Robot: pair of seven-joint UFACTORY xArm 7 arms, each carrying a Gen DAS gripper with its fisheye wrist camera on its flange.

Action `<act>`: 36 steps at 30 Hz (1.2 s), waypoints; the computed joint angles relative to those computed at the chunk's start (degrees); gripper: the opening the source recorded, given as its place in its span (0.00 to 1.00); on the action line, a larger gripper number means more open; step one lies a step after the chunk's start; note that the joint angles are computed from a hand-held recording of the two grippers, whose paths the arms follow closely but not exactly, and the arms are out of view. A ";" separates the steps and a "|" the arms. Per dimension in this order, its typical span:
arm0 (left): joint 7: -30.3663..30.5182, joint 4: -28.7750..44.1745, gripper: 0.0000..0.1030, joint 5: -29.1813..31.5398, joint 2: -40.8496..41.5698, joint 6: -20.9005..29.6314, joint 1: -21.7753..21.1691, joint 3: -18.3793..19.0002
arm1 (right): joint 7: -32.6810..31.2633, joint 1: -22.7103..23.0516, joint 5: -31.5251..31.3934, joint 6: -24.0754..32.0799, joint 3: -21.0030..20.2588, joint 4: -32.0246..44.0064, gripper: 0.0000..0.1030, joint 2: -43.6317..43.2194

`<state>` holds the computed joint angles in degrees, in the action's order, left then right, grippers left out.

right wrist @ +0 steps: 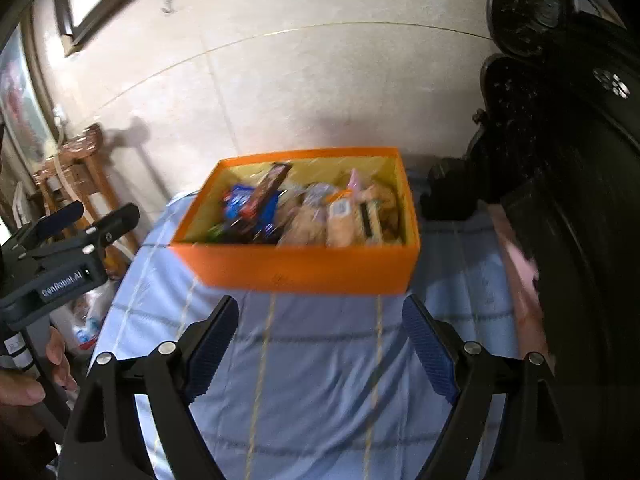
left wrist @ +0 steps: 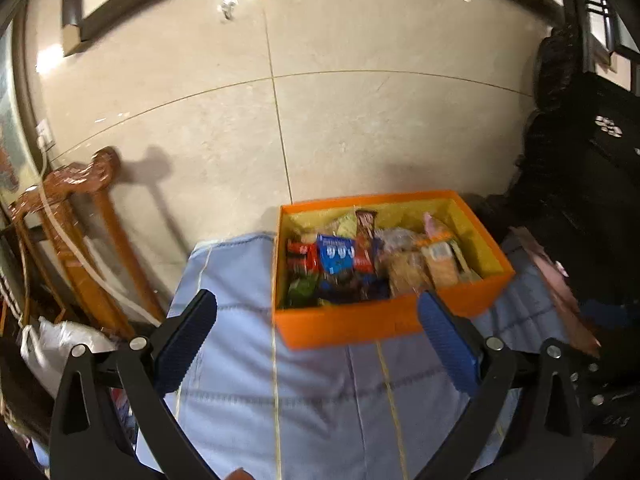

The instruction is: Organize snacks

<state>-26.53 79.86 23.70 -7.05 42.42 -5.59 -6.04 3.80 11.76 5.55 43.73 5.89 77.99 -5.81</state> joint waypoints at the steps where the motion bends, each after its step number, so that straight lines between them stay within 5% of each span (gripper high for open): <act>1: -0.63 -1.42 0.96 0.24 -2.13 0.69 -0.18 -0.30 | -1.46 0.33 1.47 -0.05 -0.12 -2.47 0.82 -2.83; 8: -5.77 -11.37 0.96 1.05 -18.11 9.74 0.38 -6.27 | -6.92 1.89 3.41 2.26 -0.53 -14.05 0.83 -19.10; 20: 0.17 -20.44 0.96 -11.13 -42.21 20.91 -3.74 -8.58 | 1.41 2.28 2.76 14.57 2.67 -24.13 0.88 -45.64; 36: 3.48 -19.76 0.96 -18.60 -51.89 28.98 -0.13 -9.71 | 6.17 3.36 0.01 21.15 7.92 -22.21 0.88 -53.29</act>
<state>-23.06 60.11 5.10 -58.94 71.40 -5.72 -15.76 9.97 15.12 5.56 64.88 13.80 55.78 -59.10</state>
